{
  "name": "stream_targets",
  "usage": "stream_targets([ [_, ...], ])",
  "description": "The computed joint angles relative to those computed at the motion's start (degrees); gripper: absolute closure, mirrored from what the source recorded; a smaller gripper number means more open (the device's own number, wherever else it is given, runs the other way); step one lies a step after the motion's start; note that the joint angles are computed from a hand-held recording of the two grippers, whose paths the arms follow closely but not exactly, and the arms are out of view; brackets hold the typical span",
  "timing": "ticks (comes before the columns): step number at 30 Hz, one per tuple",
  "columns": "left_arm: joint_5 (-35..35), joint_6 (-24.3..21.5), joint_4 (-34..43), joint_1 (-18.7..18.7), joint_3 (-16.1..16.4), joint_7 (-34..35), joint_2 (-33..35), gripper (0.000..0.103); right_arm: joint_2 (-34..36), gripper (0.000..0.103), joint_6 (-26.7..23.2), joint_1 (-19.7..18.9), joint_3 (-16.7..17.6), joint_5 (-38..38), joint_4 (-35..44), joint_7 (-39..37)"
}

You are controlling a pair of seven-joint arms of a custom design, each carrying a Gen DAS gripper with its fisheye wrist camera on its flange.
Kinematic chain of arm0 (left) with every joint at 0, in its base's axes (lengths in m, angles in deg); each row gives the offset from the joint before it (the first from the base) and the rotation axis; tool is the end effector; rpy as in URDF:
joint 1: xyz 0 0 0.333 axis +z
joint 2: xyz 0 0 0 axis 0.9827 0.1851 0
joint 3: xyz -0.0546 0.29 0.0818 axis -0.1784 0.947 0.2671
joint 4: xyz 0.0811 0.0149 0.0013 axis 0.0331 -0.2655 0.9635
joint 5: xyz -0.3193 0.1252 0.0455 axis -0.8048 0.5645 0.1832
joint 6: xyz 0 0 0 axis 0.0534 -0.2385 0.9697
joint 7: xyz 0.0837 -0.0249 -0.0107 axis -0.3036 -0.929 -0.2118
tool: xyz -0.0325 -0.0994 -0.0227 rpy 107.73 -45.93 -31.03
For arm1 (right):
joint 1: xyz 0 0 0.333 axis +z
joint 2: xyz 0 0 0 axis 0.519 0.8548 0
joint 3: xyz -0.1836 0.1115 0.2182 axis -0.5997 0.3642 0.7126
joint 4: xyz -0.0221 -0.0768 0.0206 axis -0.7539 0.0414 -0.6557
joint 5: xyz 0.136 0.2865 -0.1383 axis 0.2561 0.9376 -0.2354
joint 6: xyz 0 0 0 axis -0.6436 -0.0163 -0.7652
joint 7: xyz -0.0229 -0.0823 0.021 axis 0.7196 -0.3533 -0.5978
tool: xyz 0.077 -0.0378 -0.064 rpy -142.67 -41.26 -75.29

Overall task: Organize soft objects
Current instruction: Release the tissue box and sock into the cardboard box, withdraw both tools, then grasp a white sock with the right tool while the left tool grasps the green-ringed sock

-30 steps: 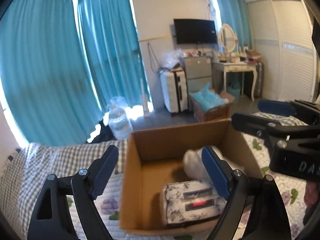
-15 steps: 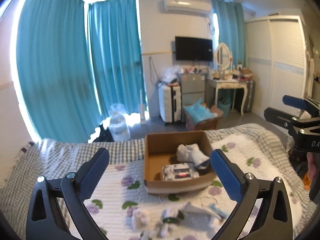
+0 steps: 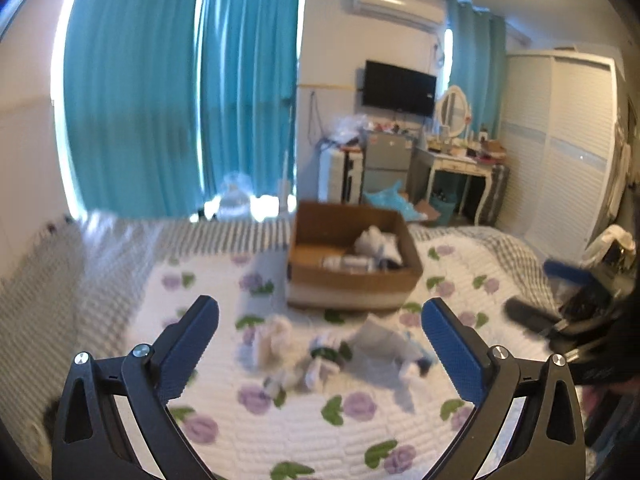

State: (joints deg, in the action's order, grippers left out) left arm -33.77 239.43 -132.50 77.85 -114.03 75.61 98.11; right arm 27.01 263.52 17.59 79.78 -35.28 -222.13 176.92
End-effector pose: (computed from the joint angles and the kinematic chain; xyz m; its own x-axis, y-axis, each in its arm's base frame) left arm 0.6358 -0.2138 0.5438 -0.5647 -0.8203 0.0907 -0.4466 0.2113 -0.8694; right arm 0.4572 0.0389 0.5710 -0.1637 -0.9861 0.0286 -0.4967 0.0573 -0.8661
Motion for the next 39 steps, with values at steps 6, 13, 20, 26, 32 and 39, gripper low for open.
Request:
stream_targets([
  [6,7.4,2.6,-2.3,-4.8,6.4,-9.5,5.7,0.000,11.1,0.000,-3.2,0.2,1.2,-4.8,1.4,8.1],
  [13,19.6,4.7,-4.3,-9.9,13.5,-16.1,8.8,0.000,22.3,0.017,-3.7,4.1,-2.2,4.4,3.4,4.8],
  [20,23.7,2.2,-4.0,-6.6,9.8,-18.7,9.5,0.000,28.8,0.048,0.2,6.6,-4.9,16.0,6.6,-2.0],
  [26,26.4,2.9,-4.1,-6.2,9.1,-20.3,9.9,0.000,28.6,0.072,0.7,12.1,-11.1,16.2,6.1,-1.2],
  [32,26.2,2.5,-5.1,-4.4,6.6,-20.6,9.1,0.001,21.9,0.073,2.9,17.3,-15.8,14.6,-0.2,-3.9],
  [39,24.3,1.5,-3.3,-3.7,3.9,-19.1,8.8,0.001,14.7,0.073,6.4,13.1,-13.5,2.5,-3.0,4.0],
])
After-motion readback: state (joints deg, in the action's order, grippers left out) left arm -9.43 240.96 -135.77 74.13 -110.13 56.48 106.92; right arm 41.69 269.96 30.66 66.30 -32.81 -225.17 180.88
